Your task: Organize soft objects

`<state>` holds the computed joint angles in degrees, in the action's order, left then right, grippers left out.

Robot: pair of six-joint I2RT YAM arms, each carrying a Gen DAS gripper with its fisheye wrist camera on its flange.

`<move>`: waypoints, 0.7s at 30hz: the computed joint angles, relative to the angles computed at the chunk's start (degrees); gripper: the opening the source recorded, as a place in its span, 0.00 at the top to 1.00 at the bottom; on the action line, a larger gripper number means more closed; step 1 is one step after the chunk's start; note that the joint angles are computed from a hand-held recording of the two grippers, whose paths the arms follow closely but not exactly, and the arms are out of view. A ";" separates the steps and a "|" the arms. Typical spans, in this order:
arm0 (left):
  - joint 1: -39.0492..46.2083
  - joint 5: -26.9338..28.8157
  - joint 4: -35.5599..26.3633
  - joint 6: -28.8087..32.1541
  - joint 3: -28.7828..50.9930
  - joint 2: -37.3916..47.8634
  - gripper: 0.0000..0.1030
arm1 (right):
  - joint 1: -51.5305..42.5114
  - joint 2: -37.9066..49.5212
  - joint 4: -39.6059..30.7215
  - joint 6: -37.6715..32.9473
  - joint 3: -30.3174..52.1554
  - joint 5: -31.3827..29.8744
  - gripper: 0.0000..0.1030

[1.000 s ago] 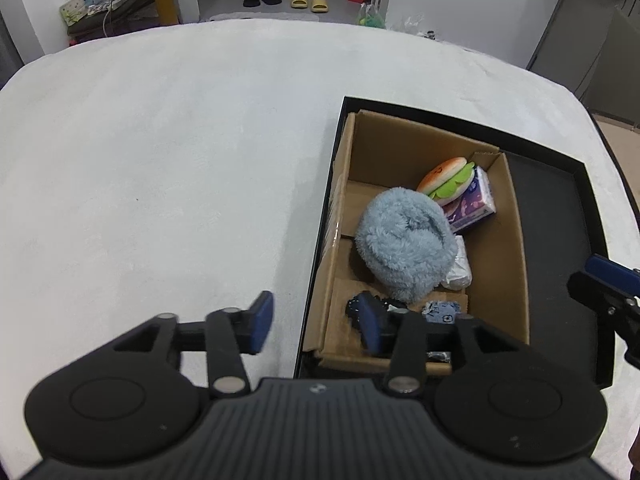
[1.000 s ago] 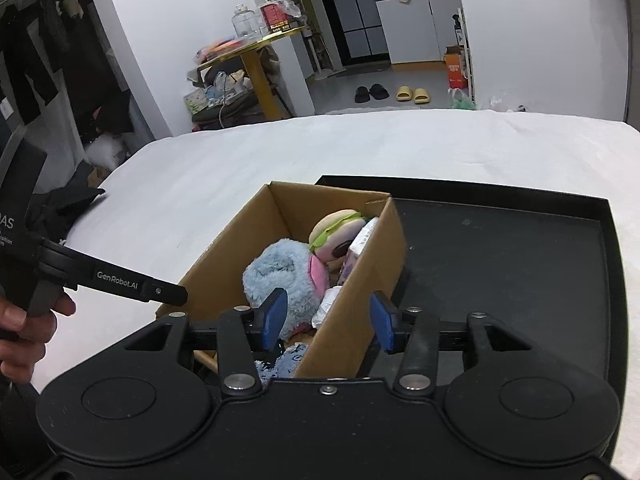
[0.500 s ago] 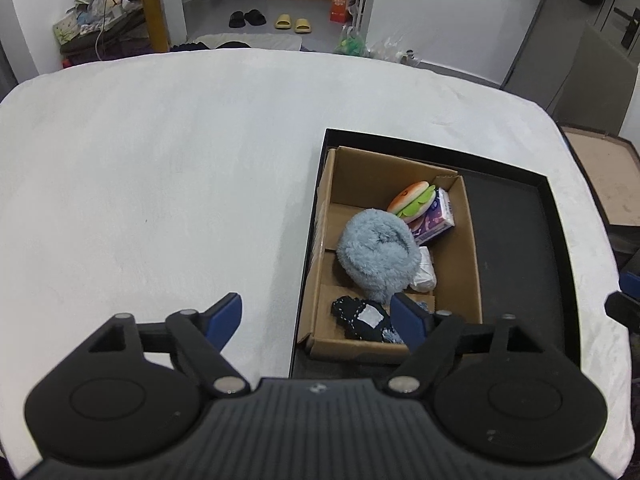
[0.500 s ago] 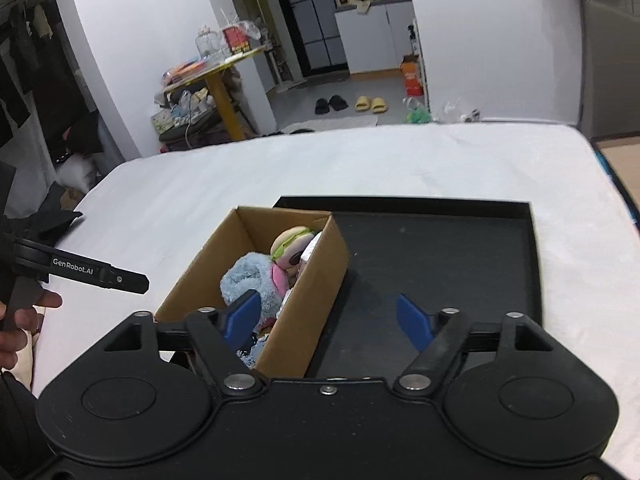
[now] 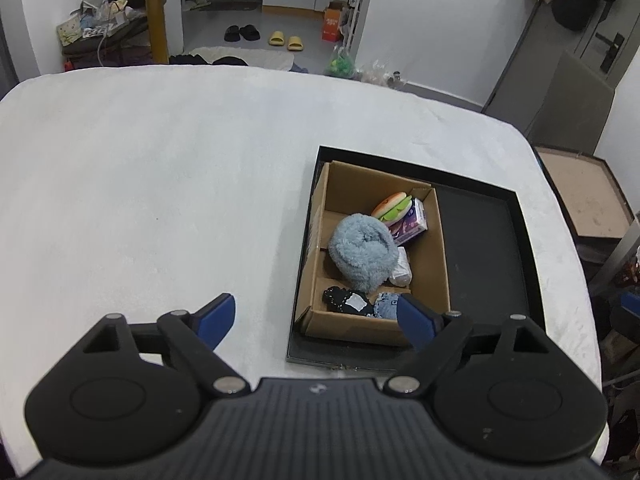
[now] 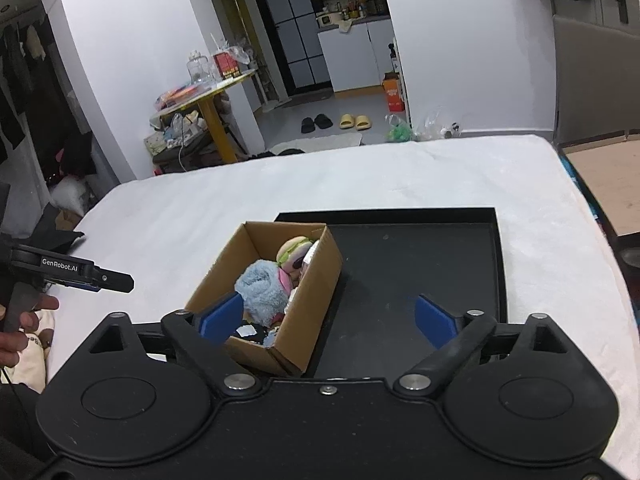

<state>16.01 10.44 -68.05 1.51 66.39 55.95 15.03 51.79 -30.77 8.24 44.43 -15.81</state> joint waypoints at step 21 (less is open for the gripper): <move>9.67 7.29 -14.36 10.36 9.74 -6.58 0.06 | 2.12 -9.87 -12.35 3.39 5.55 1.73 0.00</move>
